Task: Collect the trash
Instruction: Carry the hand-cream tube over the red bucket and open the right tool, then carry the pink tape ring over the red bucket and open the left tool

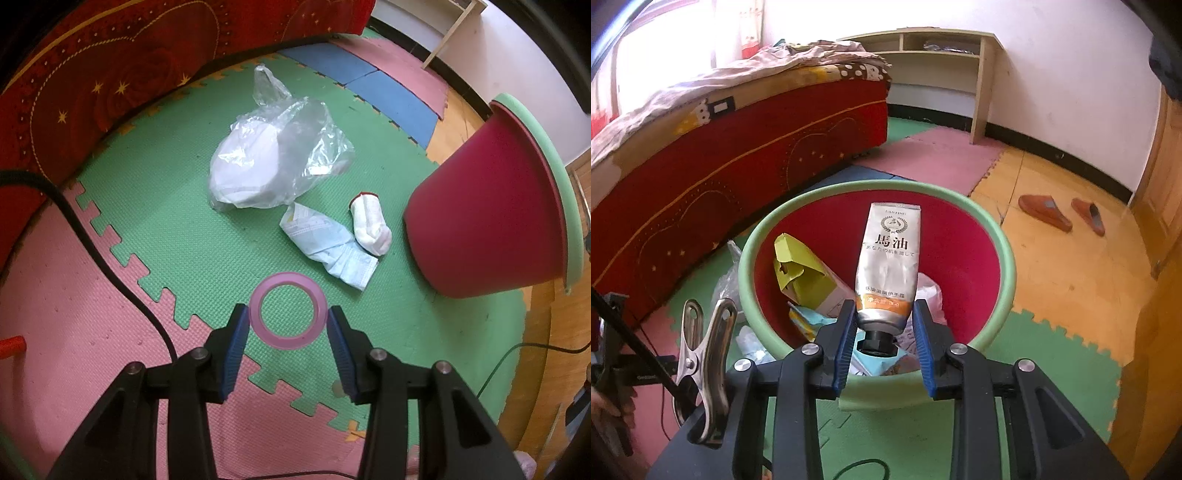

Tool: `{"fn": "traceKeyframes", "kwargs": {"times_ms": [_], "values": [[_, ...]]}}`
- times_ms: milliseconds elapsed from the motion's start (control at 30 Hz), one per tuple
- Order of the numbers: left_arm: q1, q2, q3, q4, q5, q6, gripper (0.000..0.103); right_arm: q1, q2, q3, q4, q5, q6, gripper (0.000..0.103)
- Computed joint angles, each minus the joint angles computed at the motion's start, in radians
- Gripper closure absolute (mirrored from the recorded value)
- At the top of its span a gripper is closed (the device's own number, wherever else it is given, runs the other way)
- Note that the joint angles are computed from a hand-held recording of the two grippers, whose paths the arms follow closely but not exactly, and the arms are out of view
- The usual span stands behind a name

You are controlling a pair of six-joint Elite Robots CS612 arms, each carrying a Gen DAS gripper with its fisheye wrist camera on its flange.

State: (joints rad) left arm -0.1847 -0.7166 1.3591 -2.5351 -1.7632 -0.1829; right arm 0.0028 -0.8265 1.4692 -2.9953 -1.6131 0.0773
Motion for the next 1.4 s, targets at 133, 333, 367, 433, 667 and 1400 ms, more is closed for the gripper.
{"fn": "traceKeyframes", "kwargs": {"times_ms": [133,333,367,433,667,1400], "values": [[-0.001,-0.001,0.002,-0.004,0.003,0.004,0.058,-0.008,0.000,0.018,-0.032,0.026,0.049,0.070],[-0.006,-0.006,0.010,-0.015,0.013,0.019,0.058,-0.012,-0.002,0.073,-0.164,0.018,0.154,0.056],[-0.007,-0.008,0.013,-0.019,0.017,0.022,0.058,-0.012,-0.004,0.083,-0.181,0.020,0.161,0.056],[-0.009,-0.012,0.016,-0.028,0.018,0.025,0.058,-0.011,-0.007,0.103,-0.215,0.016,0.166,0.055],[-0.021,-0.035,0.038,-0.082,0.021,0.041,0.058,-0.002,-0.005,0.132,-0.324,-0.008,0.106,0.055],[-0.124,-0.097,-0.032,-0.224,-0.077,0.054,0.057,-0.032,0.000,0.159,-0.431,0.068,0.132,0.055]]}}
